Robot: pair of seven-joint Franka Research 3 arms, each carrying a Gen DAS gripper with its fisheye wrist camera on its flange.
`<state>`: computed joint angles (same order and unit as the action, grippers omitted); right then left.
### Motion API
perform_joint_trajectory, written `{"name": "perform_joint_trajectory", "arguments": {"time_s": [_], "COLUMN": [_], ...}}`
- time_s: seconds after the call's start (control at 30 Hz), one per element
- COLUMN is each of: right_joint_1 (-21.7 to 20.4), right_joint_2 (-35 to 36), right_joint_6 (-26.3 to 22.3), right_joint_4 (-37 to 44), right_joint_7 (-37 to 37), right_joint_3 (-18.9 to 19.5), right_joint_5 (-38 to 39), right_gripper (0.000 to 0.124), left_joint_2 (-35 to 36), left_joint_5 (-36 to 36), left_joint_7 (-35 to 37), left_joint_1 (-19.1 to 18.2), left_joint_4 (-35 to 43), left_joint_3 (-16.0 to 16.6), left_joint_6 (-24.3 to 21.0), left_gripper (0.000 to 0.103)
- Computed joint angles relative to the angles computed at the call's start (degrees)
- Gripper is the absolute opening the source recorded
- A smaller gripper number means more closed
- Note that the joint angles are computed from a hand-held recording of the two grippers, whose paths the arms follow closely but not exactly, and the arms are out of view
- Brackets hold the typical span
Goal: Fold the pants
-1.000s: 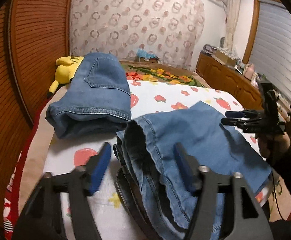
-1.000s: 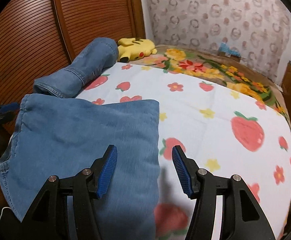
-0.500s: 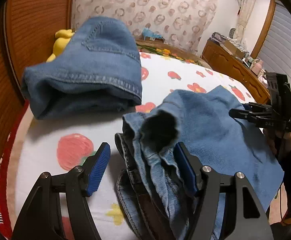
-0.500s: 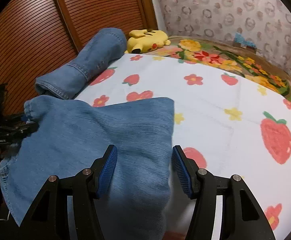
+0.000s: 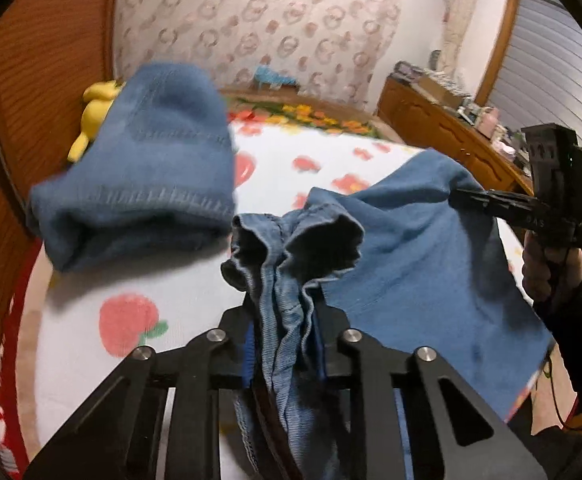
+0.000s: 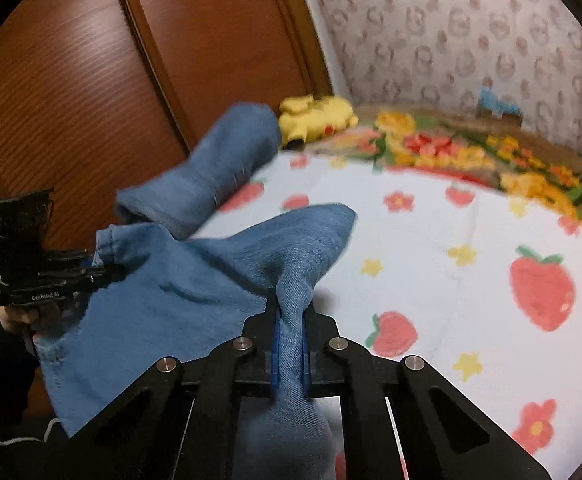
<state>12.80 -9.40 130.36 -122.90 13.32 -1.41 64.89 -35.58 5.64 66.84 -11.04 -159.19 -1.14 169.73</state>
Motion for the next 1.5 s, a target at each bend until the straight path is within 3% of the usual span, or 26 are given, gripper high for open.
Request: {"name": "perform_joint_trajectory", "arguments": {"time_s": [0.17,0.3,0.4,0.47,0.53,0.63,0.73,0.97,1.23,1.5], "right_joint_1": [-0.82,-1.14,-1.31,-1.30,-0.62,-0.03,0.22,-0.28,-2.11,-0.19], "right_joint_2": [-5.68,-7.35,-6.45,-5.72,-6.21,-8.32,-10.69,-19.05,-26.86,-26.70], "right_joint_6": [0.58,5.79,9.64,12.55,15.25,16.04,15.62,14.64,12.30,13.54], "right_joint_4": [-1.95,-2.49,-3.00,-3.79,-5.50,-8.75,-12.30,-22.38,-28.14,-29.52], "right_joint_7": [-0.87,1.41,5.78,9.60,10.24,11.68,13.54,18.68,22.08,22.21], "right_joint_3": [-1.76,-2.09,-1.42,-0.30,-0.28,-0.92,-1.53,-2.98,-6.26,-6.88], "right_joint_5": [1.99,1.69,-1.55,-5.62,-6.79,-8.17,-10.28,-15.68,-18.71,-16.46], "right_gripper": [0.007,0.007,0.008,0.024,0.034,0.048,0.052,0.053,0.053,0.053], "left_joint_2": [1.49,7.94,13.87,15.25,15.12,12.65,10.41,8.94,9.55,8.65], "left_joint_5": [1.12,1.31,0.19,1.42,3.48,3.22,5.06,4.53,7.55,11.94], "left_joint_7": [2.13,4.41,6.35,4.93,2.93,2.22,-0.54,-1.01,-5.36,-10.77], "left_joint_1": [-0.94,-1.54,-1.99,0.84,3.16,2.54,3.54,-2.76,-2.82,-1.49], "left_joint_4": [5.01,11.88,17.18,18.40,17.98,15.31,13.61,11.17,9.99,8.26], "left_joint_3": [-0.27,0.49,0.86,-2.00,-4.58,-4.77,-7.00,-7.05,-11.10,-13.81], "left_joint_6": [0.89,3.49,0.74,-0.86,-0.60,0.68,1.01,-0.02,-1.18,-2.04], "left_gripper": [0.020,0.022,0.024,0.030,0.046,0.052,0.052,0.052,0.052,0.052]}}
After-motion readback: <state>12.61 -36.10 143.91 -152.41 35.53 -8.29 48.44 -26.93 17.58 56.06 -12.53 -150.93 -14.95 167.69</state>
